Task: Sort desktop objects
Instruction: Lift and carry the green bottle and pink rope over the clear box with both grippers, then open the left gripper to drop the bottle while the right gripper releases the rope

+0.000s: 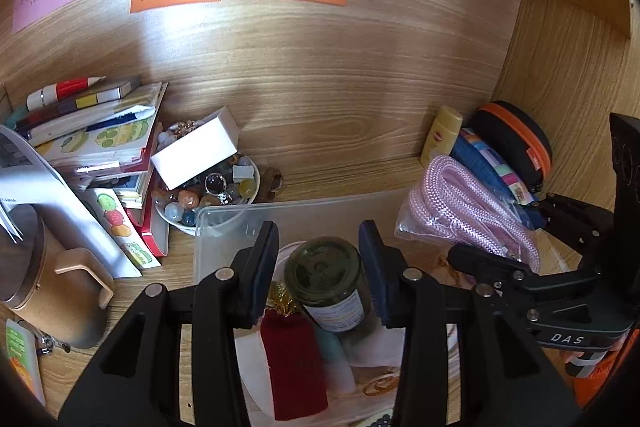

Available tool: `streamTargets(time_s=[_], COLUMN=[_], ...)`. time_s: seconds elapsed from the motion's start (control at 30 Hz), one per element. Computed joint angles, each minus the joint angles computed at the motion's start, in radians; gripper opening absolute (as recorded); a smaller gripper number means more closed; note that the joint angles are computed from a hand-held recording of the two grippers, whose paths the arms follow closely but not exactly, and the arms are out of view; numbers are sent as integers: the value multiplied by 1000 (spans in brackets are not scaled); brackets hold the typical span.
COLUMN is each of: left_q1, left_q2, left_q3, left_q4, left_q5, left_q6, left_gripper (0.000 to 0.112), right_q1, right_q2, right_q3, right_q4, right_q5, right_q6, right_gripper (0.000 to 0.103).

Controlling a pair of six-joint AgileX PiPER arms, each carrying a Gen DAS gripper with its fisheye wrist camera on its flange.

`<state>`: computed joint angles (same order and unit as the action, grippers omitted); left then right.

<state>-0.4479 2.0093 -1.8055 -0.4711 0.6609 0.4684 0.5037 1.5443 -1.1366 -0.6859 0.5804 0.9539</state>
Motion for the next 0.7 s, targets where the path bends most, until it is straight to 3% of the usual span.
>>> streamTargets(time_s=[0.37, 0.5, 0.7], left_q1=[7, 4, -13], left_q2=[56, 65, 34], left_q3=[-53, -69, -34], left_q4=[23, 35, 80], left_q5=[38, 61, 17], left_q6=[-41, -49, -74], left_gripper=[42, 51, 62], right_q1=[-23, -13, 23], right_q2=[60, 63, 66], right_q3=[-13, -9, -26], right_q4=[63, 16, -18], right_q5=[-51, -35, 29], right_q6=[-63, -17, -10], right_gripper=[57, 60, 61])
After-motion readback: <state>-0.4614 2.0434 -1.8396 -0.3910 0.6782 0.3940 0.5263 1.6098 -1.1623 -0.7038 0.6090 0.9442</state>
